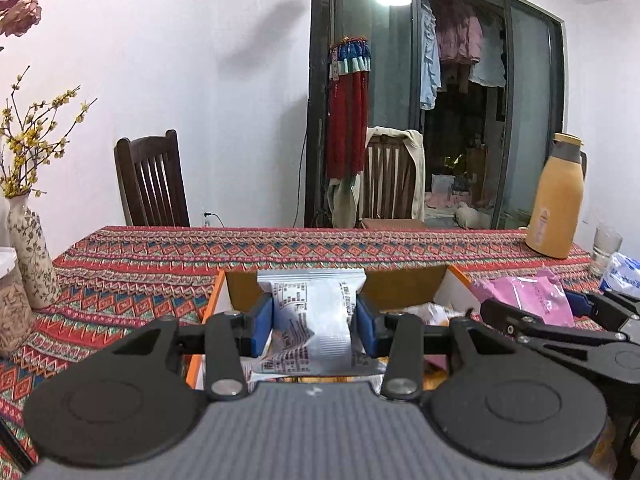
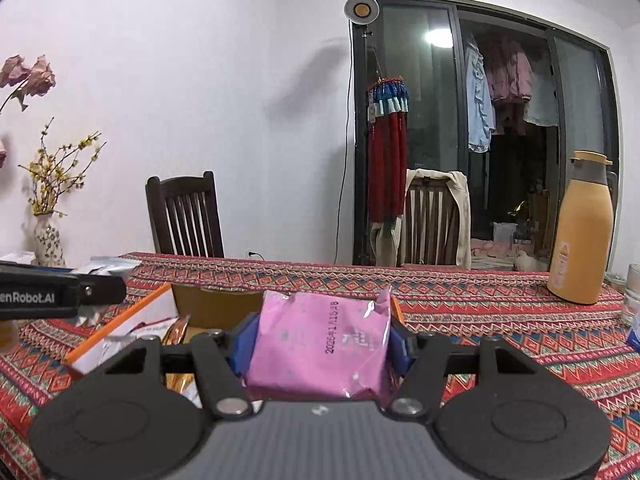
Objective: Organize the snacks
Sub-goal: 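Lift both packets and carry them over the orange box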
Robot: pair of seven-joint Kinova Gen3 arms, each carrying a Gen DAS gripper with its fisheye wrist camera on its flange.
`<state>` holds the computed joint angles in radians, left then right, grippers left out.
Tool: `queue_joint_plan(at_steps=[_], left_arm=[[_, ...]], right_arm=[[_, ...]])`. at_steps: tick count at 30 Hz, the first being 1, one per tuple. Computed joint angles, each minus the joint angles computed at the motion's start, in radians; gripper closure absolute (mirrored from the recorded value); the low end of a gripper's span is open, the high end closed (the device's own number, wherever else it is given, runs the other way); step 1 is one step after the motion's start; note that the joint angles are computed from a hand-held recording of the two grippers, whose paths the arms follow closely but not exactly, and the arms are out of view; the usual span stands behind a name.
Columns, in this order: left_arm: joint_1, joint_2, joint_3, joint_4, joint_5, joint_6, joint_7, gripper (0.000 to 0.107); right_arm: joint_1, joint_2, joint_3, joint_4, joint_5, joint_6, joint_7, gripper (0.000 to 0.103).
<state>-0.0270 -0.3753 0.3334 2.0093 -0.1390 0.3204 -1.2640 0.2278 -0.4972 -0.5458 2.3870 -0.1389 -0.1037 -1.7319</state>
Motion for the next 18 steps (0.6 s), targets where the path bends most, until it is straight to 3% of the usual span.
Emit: queue_joint_plan(at_steps=[9,12,16,18], left_arm=[[-0.091,0.118,0.081,-0.096,-0.090,-0.019,0.088,0.064],[-0.118,0.163,0.110,-0.121,-0.151,-0.031,0.153,0.064],[-0.113,0.203,0.103,-0.105,-0.214,-0.072,0.232,0.064],[-0.132,0.216,0.116,-0.087,-0.265,-0.102,0.285,0.064]], right_arm=[[0.140,0.138,-0.121,-0.090,-0.065,-0.065,0.080,0.040],[0.225,0.177,-0.203,-0.116,-0.123,-0.087,0.138,0.040],[0.300,0.217,-0.293,-0.112,-0.198,-0.138,0.212,0.040],[0.290,0.237,-0.292,-0.111,-0.218,-0.145,0.240,0.040]])
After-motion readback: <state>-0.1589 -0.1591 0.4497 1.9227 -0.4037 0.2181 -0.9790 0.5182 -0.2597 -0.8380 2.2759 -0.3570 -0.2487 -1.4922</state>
